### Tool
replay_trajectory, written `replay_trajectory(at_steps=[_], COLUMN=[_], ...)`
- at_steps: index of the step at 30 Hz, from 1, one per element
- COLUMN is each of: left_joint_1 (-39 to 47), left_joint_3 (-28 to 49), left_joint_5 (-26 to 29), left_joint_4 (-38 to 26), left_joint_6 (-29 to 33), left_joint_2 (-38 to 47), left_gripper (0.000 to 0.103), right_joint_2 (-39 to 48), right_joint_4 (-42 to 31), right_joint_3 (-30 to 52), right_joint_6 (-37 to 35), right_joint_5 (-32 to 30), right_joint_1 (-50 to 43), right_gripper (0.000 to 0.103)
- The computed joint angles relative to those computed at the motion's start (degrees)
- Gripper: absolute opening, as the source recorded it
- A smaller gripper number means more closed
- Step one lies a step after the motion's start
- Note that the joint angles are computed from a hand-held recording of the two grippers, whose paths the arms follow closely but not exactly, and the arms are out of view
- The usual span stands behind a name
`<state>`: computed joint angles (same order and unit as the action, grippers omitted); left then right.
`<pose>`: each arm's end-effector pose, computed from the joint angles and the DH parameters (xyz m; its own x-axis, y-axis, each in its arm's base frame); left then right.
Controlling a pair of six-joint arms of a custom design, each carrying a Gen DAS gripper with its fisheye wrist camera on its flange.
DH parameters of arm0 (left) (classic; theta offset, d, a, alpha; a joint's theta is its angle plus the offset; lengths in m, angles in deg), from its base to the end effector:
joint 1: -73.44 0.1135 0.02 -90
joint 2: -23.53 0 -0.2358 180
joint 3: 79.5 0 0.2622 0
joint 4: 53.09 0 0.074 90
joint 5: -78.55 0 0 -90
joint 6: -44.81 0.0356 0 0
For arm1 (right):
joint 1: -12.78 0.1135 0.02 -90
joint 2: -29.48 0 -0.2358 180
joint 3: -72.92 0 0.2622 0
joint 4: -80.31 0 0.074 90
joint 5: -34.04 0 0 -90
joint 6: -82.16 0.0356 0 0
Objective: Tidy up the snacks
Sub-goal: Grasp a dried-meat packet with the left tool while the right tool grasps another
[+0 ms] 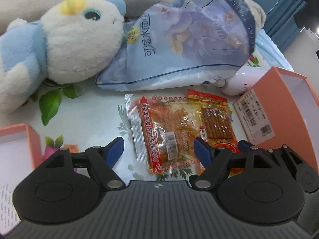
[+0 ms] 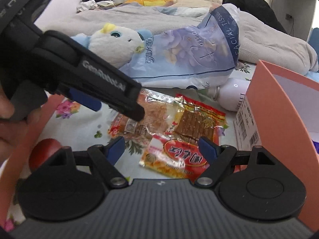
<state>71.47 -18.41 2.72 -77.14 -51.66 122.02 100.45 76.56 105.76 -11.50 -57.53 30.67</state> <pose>0.3145 -0.0195 0.0921 -0.8892 -0.0787 -0.4507 0.0504 0.9622 -0.2675 0.2195 0.0719 0.1014 -0.6132 -0.2650 -0.7442 -0.3664 0.9300 -0.0293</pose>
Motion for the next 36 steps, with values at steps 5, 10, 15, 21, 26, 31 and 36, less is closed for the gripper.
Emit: replay_trajectory(at_steps=[5,10,15,21,26,31,36], left_joint_1=[1.1,0.6,-1.5,-3.2,-3.7,-4.9,-3.6], left_joint_3=[2.4,3.1,2.5,-0.7,-3.1,-6.5,-13.2], left_joint_5=[3.2,2.2,-0.7,-4.0,-3.4,-3.6,-3.1], left_joint_4=[1.1,2.6,4.3,7.2,7.8,9.2,9.4], left_joint_6=[2.6,3.6,7.1,8.3,6.4,2.7,0.2], left_joint_2=[3.6,4.8,5.4,3.5,1.4,-1.1,-7.9], left_gripper=[0.081,0.080,0.079,0.064,0.043,0.032,0.030], right_joint_2=[6.0,9.8,12.7,10.7,5.7,-1.0,-8.9], right_joint_4=[3.7,5.3,7.8,7.3,2.9,-1.7,-7.3], right_joint_3=[2.3,3.6,3.4,1.7,-0.1,-2.8,-5.6], right_joint_6=[-0.9,-3.7,-1.9,-1.9,-3.6,-4.4,-5.3], right_joint_5=[2.0,1.3,-1.5,-3.6,-6.2,-7.0,-7.3], right_joint_1=[-0.7,-1.5,-3.2,-4.1,-4.8,-4.4,-4.3], right_gripper=[0.090,0.090,0.089,0.082,0.067,0.045,0.020])
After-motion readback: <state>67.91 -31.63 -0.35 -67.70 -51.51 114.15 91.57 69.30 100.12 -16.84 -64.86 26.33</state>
